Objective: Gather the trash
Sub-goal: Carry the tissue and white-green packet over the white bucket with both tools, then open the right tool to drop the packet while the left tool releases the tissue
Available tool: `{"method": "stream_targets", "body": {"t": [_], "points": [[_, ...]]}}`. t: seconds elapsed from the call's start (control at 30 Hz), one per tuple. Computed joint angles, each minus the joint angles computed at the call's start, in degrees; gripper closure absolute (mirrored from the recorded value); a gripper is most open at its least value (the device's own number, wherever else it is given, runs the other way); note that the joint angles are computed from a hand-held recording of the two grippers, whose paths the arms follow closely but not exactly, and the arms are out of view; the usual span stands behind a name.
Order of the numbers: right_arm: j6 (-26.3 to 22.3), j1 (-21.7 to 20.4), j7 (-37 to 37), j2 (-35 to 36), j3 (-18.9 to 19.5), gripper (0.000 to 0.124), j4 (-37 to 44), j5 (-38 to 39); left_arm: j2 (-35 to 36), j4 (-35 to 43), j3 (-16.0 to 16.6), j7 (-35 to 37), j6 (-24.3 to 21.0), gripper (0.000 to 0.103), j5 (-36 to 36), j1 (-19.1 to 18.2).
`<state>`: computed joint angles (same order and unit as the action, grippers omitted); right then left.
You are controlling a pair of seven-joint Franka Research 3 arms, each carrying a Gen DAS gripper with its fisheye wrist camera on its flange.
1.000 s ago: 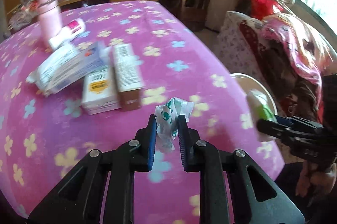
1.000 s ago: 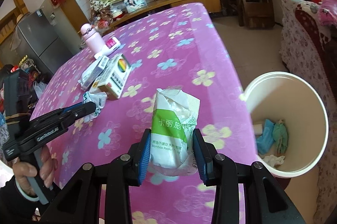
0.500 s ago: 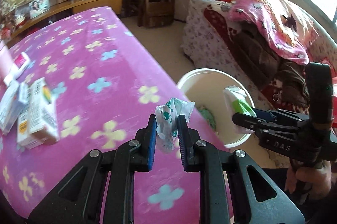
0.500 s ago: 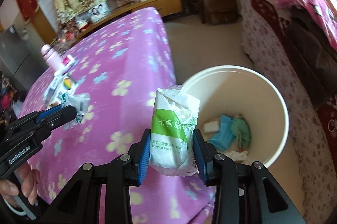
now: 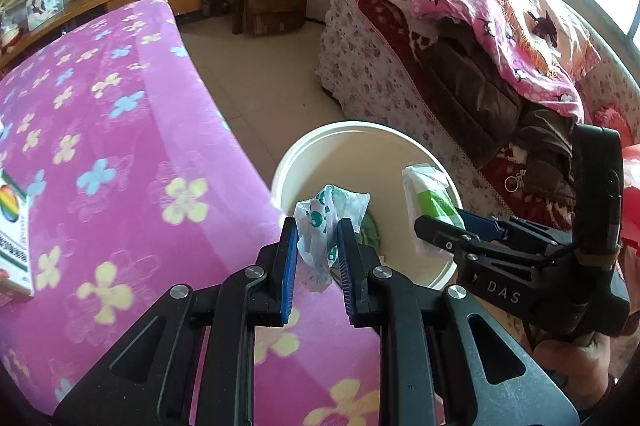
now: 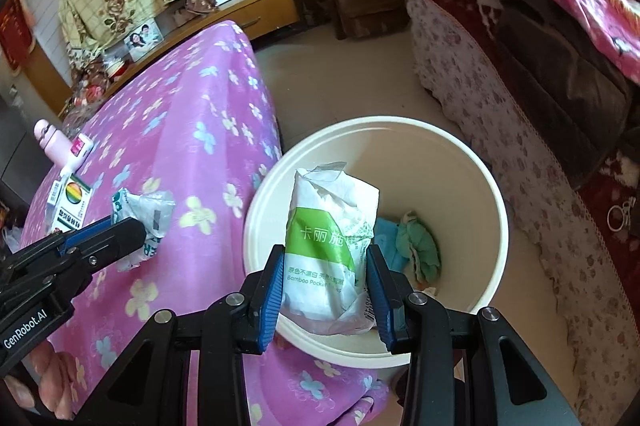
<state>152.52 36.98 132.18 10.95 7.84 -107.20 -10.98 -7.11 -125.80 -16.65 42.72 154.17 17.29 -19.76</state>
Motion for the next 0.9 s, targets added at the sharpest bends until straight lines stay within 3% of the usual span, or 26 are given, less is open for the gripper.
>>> {"method": "stream_targets", "body": {"t": [0.07, 0.13, 0.2, 0.27, 0.33, 0.5, 0.9], "points": [[0.1, -0.2, 0.3, 0.1, -0.2, 0.086, -0.3, 0.1, 1.3, 0.8, -0.1, -0.4, 0.3, 0.085, 0.1, 0.0], [0.0, 0.0, 2.0, 0.0, -0.8, 0.075, -0.5, -1.1, 2.2, 1.2, 0.0, -0.2, 1.0, 0.084, -0.6, -0.1], [-0.7, 0.3, 4.9, -0.1, -1.5, 0.071, -0.6, -3.3, 3.1, 1.6, 0.2, 0.6, 1.3, 0.078, -2.2, -0.4], [-1.7, 0.1, 6.1, -0.2, -1.7, 0.069, -0.7, -4.2, 3.3, 1.4, 0.4, 0.5, 2.4, 0.059, -3.2, -0.3], [-2.3, -0.2, 7.1, -0.3, -1.5, 0.066, -0.8, -4.5, 3.0, 0.5, 0.4, -1.3, 3.9, 0.049, -2.6, 0.0], [-1.9, -1.1, 6.2, -0.4, -0.6, 0.066, -1.3, -3.2, 1.9, -0.4, 0.6, -2.1, 3.6, 0.047, -2.7, 0.2], [-0.4, -0.4, 4.5, -0.1, -0.1, 0.066, -1.2, -2.0, -4.3, -4.6, -0.6, -8.7, -0.8, 0.047, 6.0, 2.0]]}}
